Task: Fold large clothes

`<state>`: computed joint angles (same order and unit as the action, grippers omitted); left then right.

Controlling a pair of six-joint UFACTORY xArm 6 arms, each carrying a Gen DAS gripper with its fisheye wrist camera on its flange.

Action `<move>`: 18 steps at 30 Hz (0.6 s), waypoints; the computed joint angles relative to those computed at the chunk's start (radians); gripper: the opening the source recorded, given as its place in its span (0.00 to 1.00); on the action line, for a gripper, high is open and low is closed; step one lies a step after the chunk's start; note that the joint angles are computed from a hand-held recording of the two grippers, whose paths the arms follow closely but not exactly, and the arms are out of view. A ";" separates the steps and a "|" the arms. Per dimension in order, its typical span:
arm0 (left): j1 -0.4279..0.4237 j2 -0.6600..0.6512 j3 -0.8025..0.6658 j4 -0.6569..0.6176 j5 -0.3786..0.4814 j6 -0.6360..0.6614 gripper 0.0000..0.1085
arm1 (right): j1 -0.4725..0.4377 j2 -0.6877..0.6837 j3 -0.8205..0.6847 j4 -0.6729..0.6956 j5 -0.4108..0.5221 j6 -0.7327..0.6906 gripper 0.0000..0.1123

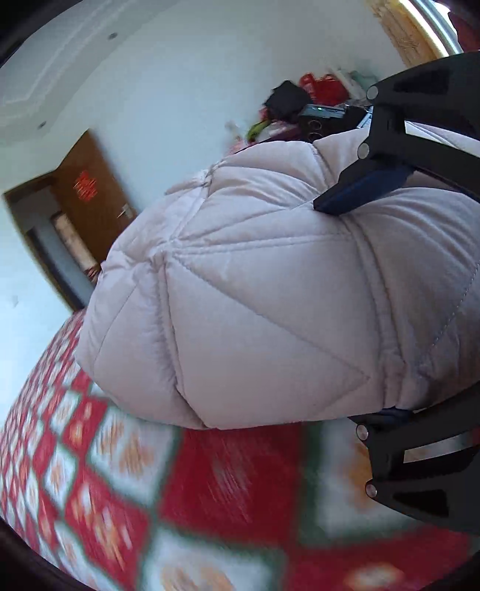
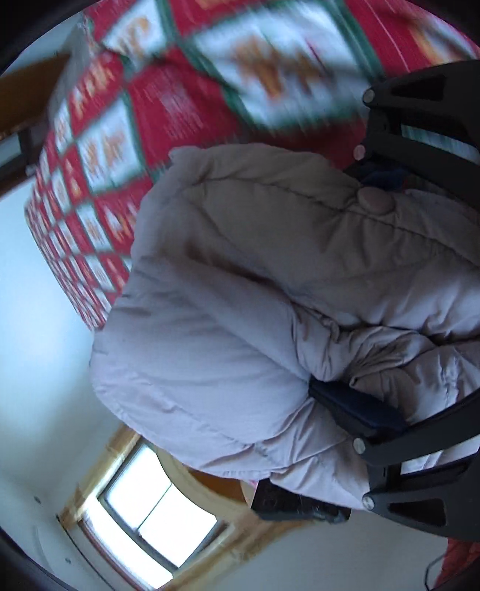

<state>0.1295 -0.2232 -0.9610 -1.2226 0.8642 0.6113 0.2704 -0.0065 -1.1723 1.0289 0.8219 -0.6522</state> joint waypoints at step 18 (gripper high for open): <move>-0.075 -0.009 0.040 0.040 -0.194 -0.013 0.94 | 0.018 0.032 0.022 0.149 -0.032 -0.130 0.92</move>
<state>0.0540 -0.2323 -0.9212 -1.1821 0.6701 0.5987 0.2880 0.0252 -1.1505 1.1784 0.7897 -0.7818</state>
